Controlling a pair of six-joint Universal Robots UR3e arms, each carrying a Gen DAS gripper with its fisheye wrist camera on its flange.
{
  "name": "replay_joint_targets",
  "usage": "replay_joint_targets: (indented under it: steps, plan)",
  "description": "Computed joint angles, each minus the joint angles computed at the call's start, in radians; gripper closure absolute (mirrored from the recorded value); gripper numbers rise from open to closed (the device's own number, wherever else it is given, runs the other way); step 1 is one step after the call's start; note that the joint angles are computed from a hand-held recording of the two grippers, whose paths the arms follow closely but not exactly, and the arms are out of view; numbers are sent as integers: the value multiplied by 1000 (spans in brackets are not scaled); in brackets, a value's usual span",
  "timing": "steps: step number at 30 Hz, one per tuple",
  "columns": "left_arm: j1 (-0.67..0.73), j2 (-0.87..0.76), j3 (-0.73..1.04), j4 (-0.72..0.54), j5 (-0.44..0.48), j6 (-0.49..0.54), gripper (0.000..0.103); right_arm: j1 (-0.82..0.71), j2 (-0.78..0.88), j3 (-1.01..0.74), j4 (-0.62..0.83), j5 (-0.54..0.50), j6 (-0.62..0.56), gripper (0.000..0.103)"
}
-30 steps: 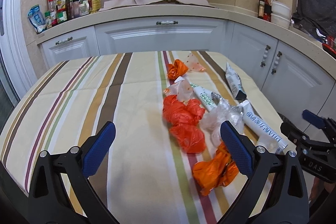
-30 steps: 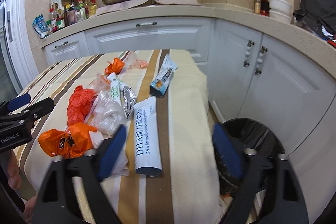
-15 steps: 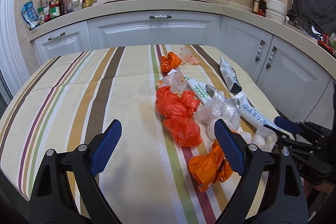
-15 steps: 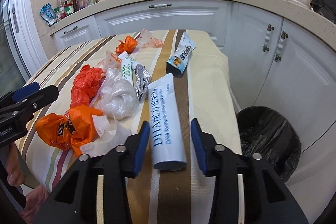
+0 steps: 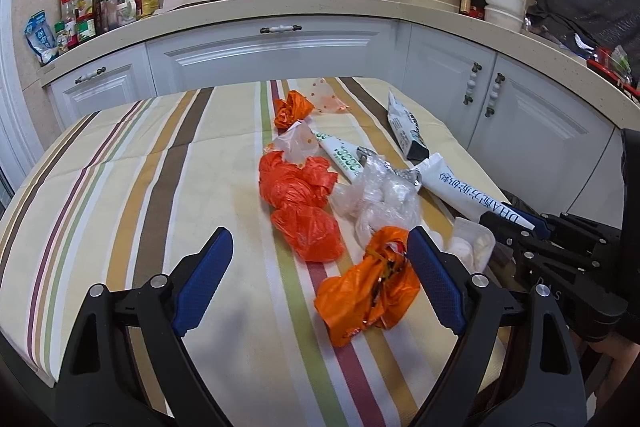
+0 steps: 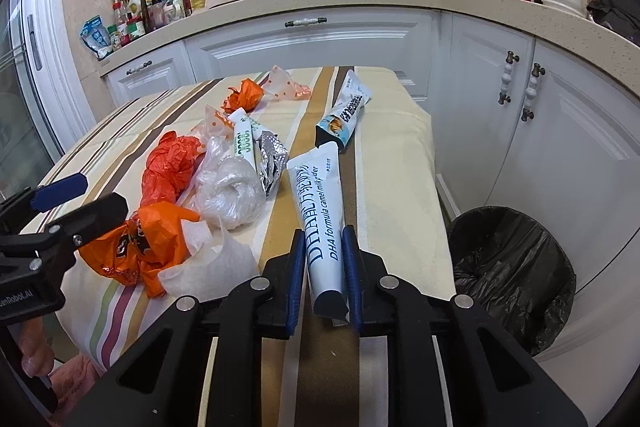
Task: Collect trash
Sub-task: 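Grasp the white toothpaste tube with the right tool while the left tool grasps the orange bag, then carry both items over the black bin and open both tools to drop them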
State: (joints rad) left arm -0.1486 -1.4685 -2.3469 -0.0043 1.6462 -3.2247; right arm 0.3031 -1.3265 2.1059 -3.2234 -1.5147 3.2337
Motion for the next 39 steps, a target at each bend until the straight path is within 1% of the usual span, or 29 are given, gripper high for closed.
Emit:
replay_joint_targets:
  steps: [2,4,7,14,15,16,18,19,20,24,27,35,39]
  plan:
    - [-17,-15,3,8,15,-4,17,-3,-13,19,-17,-2,1,83]
    - [-32,-32,9,9,26,-8,29,-9,-31,44,-32,2,4,83]
    - [-42,-46,15,-2,22,-9,34,-20,-52,72,-52,6,9,83]
    - [-87,-77,16,18,42,19,35,-45,-74,114,-87,23,17,83]
    - [-89,-83,14,25,41,23,40,-45,-75,116,-90,23,19,83]
    - [-87,-88,16,22,34,28,51,-48,-76,121,-94,27,18,83]
    - [-58,-80,5,6,-23,40,59,-51,-80,124,-97,29,17,83]
    - [-50,-77,1,3,-35,39,69,-51,-81,126,-99,29,18,83]
    - [-46,-75,-1,-5,-41,43,71,-51,-81,128,-102,28,18,83]
    - [-14,-47,-31,1,-91,58,74,-49,-80,132,-110,27,18,83]
    - [-2,-28,-45,-2,-104,64,75,-45,-81,133,-114,24,16,83]
    - [68,121,-89,-74,-167,81,76,-35,-102,142,-131,0,19,83]
    - [92,169,-69,-112,-192,62,76,-40,-115,151,-138,-12,19,83]
